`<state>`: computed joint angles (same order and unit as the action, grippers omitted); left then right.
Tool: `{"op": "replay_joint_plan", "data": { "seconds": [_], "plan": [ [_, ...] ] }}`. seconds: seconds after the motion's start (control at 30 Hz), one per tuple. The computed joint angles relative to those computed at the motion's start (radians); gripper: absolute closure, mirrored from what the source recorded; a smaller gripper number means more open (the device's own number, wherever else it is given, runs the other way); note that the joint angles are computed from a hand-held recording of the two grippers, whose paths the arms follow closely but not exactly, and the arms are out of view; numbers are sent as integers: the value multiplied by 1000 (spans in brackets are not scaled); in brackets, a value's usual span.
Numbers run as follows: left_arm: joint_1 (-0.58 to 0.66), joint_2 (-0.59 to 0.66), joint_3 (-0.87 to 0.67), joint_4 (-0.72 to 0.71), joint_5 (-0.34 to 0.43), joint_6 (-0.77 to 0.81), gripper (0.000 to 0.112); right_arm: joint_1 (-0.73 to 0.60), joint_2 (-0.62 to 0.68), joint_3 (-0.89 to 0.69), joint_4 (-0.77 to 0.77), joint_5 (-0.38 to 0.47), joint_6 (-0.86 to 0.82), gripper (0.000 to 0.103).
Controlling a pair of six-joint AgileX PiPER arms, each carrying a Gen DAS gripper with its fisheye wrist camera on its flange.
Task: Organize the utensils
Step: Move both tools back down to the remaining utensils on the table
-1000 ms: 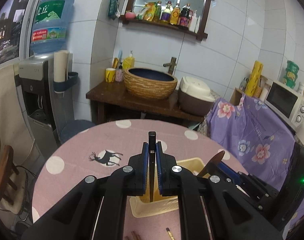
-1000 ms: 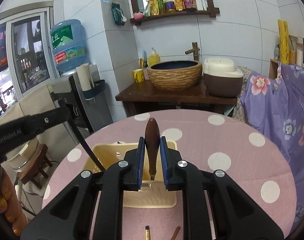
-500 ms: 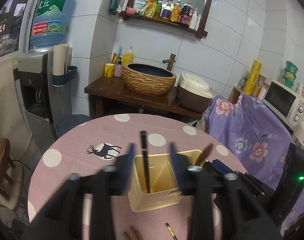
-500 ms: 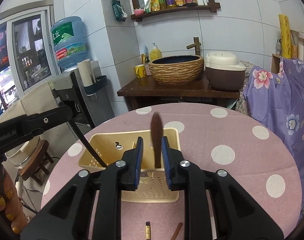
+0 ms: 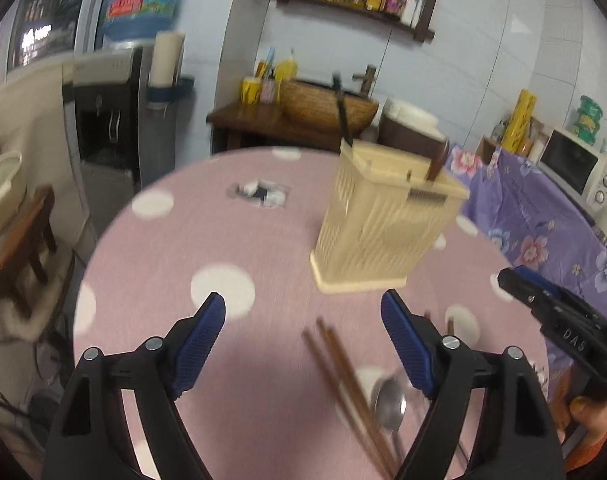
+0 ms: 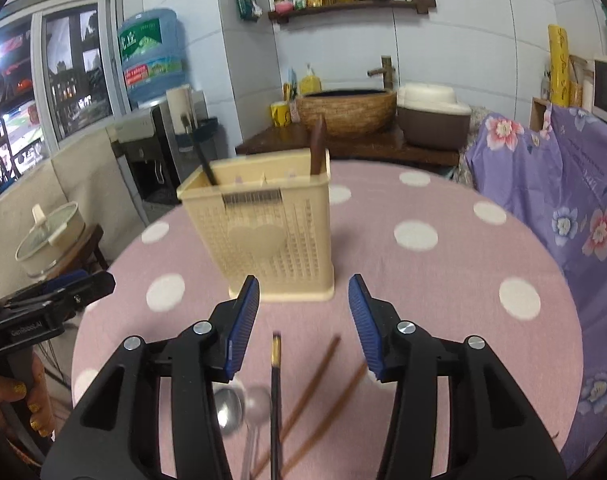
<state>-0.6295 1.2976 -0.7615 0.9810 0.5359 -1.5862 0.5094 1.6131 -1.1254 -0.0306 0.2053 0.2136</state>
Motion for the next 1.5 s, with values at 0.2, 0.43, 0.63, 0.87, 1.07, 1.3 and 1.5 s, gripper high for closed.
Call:
{"op": "replay_joint_plan", "data": {
  "seconds": [0.2,0.43,0.63,0.87,1.07,1.3,1.5],
  "plan": [
    [-50,36,95,-7,-77,-81,58,40,8,131,-113,-32,104,56],
    [-112,97,96,-2,-103,-115,72,29,49,137,55,-20,-41,56],
    [-182,139,85,50,-89,-170,74,7,33,156,120,-17,-90,56],
    [-153,178,89,48,-56,-187,76,-6,32,169,237,-11,-207,56],
    [-132,235,23,13,-13,-118,77,6,29,177,256,-14,-219,56],
    [-85,320,-76,-37,27,-8,80,24,21,180,154,-11,-115,56],
    [-12,313,-78,-80,-11,64,97,28,41,143,81,15,-62,56]
  ]
}}
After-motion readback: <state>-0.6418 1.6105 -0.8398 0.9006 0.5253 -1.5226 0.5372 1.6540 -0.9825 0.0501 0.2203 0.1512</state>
